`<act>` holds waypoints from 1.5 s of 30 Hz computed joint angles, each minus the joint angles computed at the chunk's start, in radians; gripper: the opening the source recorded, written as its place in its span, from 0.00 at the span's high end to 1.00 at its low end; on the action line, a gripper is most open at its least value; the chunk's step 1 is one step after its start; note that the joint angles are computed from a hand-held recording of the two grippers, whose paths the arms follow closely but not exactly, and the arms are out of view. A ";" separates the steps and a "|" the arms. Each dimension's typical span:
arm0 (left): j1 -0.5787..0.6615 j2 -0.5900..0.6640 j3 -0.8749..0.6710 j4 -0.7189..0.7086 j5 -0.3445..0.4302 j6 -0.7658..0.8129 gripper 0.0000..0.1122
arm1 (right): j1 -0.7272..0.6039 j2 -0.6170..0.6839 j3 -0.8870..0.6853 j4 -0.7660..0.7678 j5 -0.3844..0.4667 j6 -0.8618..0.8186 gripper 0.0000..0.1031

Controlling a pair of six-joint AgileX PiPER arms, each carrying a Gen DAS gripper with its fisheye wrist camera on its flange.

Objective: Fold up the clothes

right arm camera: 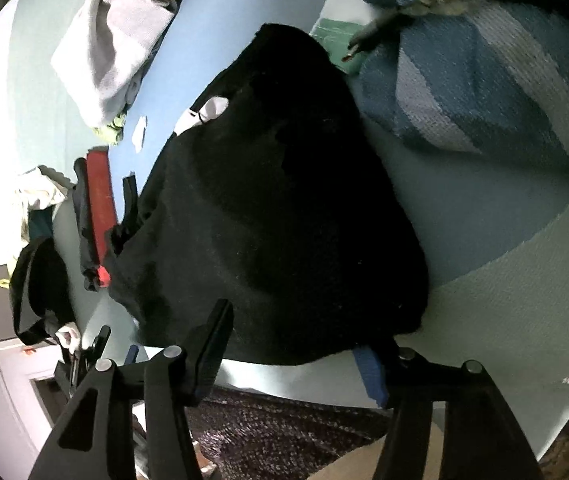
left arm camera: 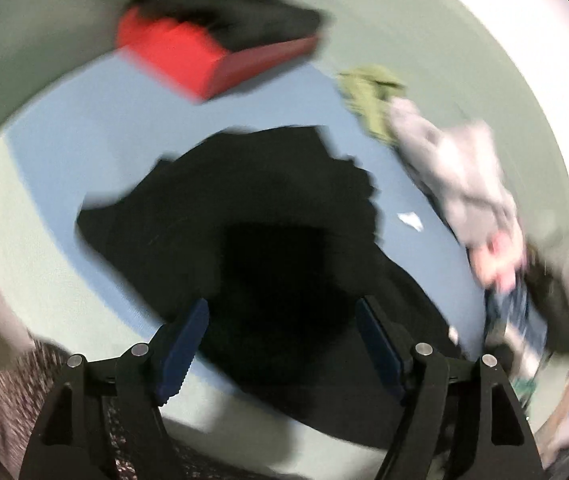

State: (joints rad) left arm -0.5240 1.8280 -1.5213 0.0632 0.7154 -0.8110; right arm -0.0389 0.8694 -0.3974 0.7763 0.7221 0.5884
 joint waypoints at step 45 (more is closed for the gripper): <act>0.267 0.261 -0.265 -0.609 0.070 0.216 0.32 | 0.340 1.124 -1.477 -0.405 0.177 -0.275 0.29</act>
